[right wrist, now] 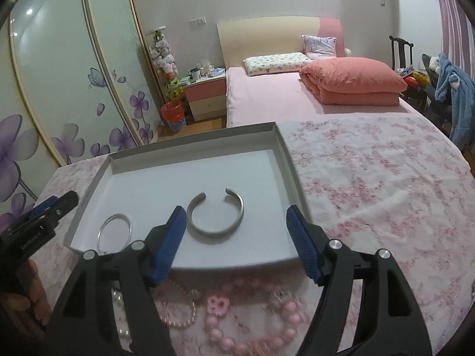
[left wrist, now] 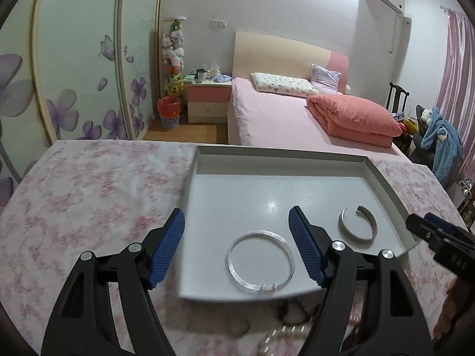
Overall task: Organize jewelry
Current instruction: 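Grasp the pearl earring with the left gripper while the right gripper grasps the pink bead bracelet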
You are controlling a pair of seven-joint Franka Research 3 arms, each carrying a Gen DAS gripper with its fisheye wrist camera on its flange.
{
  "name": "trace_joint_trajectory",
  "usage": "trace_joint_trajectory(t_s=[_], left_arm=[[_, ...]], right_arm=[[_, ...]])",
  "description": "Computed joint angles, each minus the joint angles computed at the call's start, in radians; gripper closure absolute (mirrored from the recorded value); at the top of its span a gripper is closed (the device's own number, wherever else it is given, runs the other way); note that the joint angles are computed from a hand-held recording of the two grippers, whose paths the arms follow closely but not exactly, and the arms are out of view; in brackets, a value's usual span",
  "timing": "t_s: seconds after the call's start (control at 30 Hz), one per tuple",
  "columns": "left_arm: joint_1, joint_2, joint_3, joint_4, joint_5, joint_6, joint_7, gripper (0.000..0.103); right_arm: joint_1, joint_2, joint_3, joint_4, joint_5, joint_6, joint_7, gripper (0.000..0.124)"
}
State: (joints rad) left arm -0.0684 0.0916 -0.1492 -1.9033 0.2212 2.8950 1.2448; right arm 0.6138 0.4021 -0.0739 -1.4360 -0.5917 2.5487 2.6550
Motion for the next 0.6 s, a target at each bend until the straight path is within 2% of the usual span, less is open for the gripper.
trace_joint_trajectory(t_s=[0.13, 0.27, 0.37, 0.47, 0.6], left_arm=[[0.014, -0.080, 0.006, -0.093, -0.038, 0.019, 0.034, 0.031], [0.018, -0.162, 0.023, -0.191, -0.058, 0.033, 0.059, 0.031], [0.026, -0.214, 0.031, -0.256, -0.026, 0.042, 0.048, 0.031], [0.037, -0.246, 0.033, -0.306, 0.014, 0.045, 0.027, 0.031], [0.015, -0.253, 0.055, -0.325, -0.038, 0.017, 0.066, 0.031]], right_arm=[[0.012, -0.074, -0.003, -0.096, -0.052, 0.005, 0.048, 0.055], [-0.004, -0.139, 0.024, -0.184, -0.093, 0.002, 0.096, 0.056], [-0.026, -0.182, 0.052, -0.248, -0.107, -0.018, 0.119, 0.057], [-0.054, -0.195, 0.085, -0.285, -0.074, -0.048, 0.113, 0.068], [-0.074, -0.175, 0.109, -0.286, -0.015, -0.068, 0.075, 0.083]])
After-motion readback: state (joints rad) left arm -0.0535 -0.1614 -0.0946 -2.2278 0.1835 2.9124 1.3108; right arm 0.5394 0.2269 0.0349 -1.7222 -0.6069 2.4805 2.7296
